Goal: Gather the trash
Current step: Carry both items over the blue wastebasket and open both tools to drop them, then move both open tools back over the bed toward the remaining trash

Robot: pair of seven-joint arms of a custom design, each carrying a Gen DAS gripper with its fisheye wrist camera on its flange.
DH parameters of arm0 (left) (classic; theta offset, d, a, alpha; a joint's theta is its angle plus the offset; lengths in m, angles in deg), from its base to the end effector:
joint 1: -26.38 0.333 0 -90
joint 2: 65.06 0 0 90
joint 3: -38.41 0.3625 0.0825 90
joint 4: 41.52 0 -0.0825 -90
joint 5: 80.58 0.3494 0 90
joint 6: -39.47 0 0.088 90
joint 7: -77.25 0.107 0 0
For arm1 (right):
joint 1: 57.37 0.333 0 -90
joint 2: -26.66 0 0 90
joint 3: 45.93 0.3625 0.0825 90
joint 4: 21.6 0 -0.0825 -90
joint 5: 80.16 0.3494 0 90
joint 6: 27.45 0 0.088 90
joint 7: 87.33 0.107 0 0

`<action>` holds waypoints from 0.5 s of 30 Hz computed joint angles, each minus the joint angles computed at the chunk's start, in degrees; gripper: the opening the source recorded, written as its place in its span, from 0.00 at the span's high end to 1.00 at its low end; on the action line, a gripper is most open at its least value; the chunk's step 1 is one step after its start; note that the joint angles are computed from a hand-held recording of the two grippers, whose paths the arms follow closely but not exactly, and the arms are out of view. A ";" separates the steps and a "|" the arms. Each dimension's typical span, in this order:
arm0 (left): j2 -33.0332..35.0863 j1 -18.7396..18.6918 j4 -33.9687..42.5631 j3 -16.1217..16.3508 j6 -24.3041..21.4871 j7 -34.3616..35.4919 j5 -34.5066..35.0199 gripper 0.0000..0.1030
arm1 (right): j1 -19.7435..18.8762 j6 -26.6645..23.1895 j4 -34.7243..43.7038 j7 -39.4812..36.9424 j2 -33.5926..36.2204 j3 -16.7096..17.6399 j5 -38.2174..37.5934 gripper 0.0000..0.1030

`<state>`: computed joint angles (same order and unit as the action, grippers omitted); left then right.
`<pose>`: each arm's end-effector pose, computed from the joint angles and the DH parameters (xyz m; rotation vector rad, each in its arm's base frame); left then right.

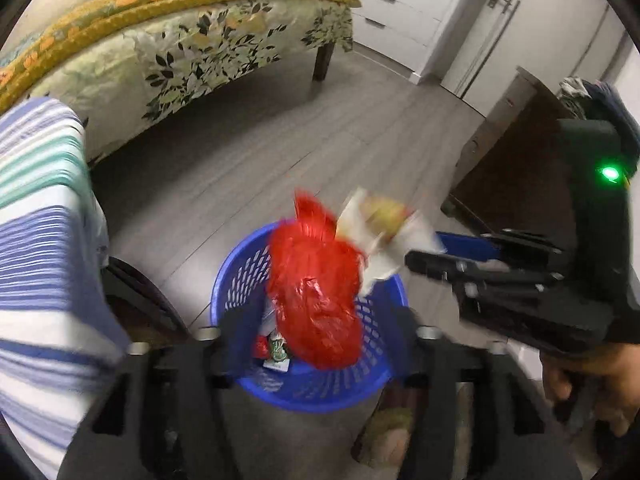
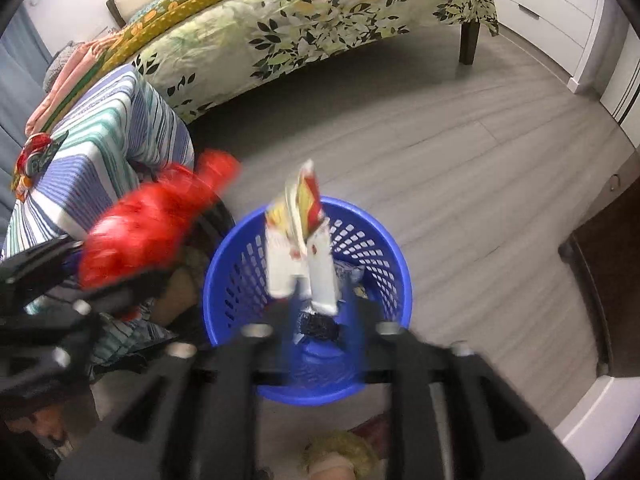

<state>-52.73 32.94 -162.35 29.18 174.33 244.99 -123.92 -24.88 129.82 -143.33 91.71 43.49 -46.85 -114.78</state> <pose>0.5620 -0.0316 0.3909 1.0339 -2.7800 0.8682 0.4900 0.3283 0.3709 -1.4220 2.3395 -0.3192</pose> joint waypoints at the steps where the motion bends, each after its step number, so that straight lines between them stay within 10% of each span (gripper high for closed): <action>1: 0.24 -0.24 0.15 -0.02 0.42 -0.70 0.12 0.41 | 0.22 -0.03 -0.03 0.72 -0.14 -0.36 -0.48 0.54; 7: -3.08 1.64 -0.77 0.64 -2.92 2.80 -3.05 0.29 | 2.27 -1.48 -1.24 11.03 -2.58 -2.24 -8.65 0.35; 15: -8.68 6.89 -0.65 7.92 -11.70 13.81 -7.81 0.12 | 4.27 -16.18 7.03 16.71 -1.51 1.89 -20.85 0.20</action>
<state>-61.41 39.84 -163.01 37.11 162.63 258.80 -131.73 -20.61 113.63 -136.31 108.42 41.99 -44.96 -135.63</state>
